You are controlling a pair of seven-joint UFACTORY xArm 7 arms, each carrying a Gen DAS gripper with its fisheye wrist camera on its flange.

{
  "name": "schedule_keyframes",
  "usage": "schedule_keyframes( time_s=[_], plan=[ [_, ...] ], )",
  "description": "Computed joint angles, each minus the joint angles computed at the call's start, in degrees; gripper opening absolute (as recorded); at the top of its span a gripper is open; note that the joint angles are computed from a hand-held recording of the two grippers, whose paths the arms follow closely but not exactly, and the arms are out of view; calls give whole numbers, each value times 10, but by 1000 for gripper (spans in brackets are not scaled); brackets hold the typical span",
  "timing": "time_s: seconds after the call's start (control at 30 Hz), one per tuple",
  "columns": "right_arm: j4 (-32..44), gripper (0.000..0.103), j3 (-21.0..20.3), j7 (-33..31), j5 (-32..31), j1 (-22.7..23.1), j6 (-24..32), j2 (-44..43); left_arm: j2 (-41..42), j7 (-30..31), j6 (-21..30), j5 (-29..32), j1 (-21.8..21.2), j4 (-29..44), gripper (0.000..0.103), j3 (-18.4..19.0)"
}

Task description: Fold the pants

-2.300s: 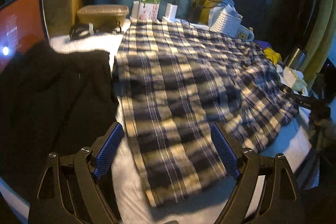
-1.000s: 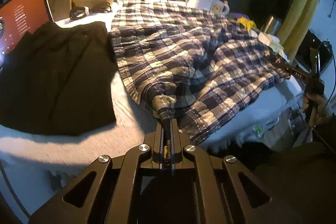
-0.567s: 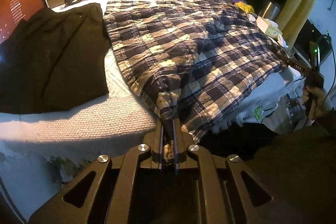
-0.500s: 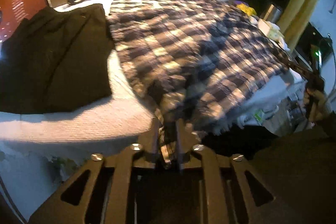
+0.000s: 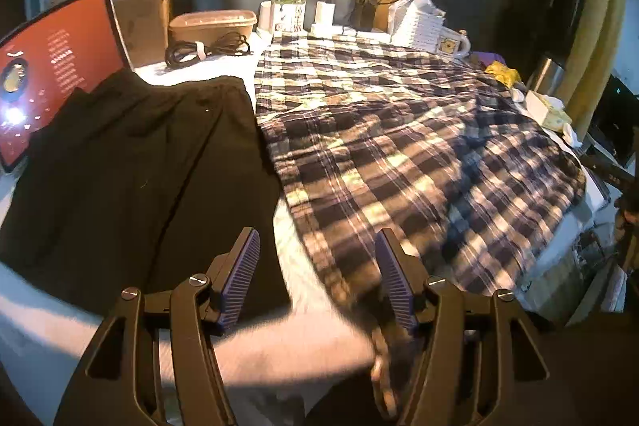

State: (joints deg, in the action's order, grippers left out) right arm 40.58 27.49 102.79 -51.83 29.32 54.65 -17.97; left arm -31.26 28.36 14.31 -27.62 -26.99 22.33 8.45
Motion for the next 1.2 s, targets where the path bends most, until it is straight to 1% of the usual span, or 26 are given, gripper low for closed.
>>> schedule_keyframes(
  time_s=[0.07,0.1,0.13,0.23,0.27,0.33,0.4,0.47,0.53,0.57,0.6,0.63,0.67,0.7,0.73,0.8,0.87,0.93,0.97,1.0,1.03,1.1,1.13,1.17,1.2],
  plan=[
    [12,64,-4,-2,-13,-5,-12,15,35,11,1,-20,-23,20,60,19],
    [19,64,-7,-2,-20,-7,-18,23,44,18,3,-30,-29,25,60,23],
    [26,64,-9,-2,-27,-9,-23,32,53,25,6,-40,-34,28,60,23],
    [47,64,-22,-5,-46,-9,-41,63,68,33,20,-59,-32,31,60,5],
    [52,64,-26,-5,-50,-7,-44,70,66,29,6,-55,-23,22,60,-14],
    [62,64,-36,-7,-58,-3,-53,85,61,9,-12,-19,4,8,60,-54],
    [68,64,-46,-10,-61,1,-62,96,54,-44,-32,54,59,-9,60,-118],
    [70,64,-56,-10,-64,3,-72,106,46,-89,-36,91,86,-19,61,-148],
    [69,64,-63,-4,-67,5,-82,110,42,-123,-40,107,92,-23,59,-156],
    [67,64,-66,0,-70,5,-87,111,41,-129,-49,112,86,-27,50,-154],
    [65,64,-69,4,-72,5,-93,112,41,-128,-54,113,71,-29,44,-142],
    [61,64,-72,8,-75,5,-98,111,42,-134,-56,118,65,-29,32,-138],
    [59,64,-74,12,-77,4,-104,111,43,-136,-56,123,55,-28,13,-132],
    [57,64,-75,14,-78,4,-108,110,44,-140,-50,132,51,-25,6,-130],
    [54,64,-76,16,-80,3,-112,109,43,-152,-46,150,60,-24,4,-141],
    [49,64,-77,20,-86,1,-120,104,37,-199,-41,211,117,-22,3,-197],
    [44,64,-76,24,-93,-1,-126,101,13,-262,-39,290,205,-22,3,-280],
    [41,64,-76,26,-95,-4,-131,100,3,-296,-30,326,243,-16,4,-309],
    [38,64,-78,28,-98,-6,-138,99,2,-311,-22,344,261,-11,7,-321],
    [35,64,-79,31,-100,-9,-144,100,4,-323,-13,357,272,-7,8,-327],
    [34,64,-80,32,-101,-11,-147,102,10,-326,6,365,273,1,9,-322],
    [30,64,-82,36,-102,-14,-157,105,26,-312,43,347,236,14,9,-273],
    [27,64,-84,37,-102,-15,-163,104,29,-305,57,334,217,19,13,-245],
    [24,64,-85,37,-100,-17,-168,104,28,-303,62,329,203,21,20,-226],
    [22,64,-86,35,-98,-18,-170,104,25,-301,60,327,192,21,22,-209]
  ],
)
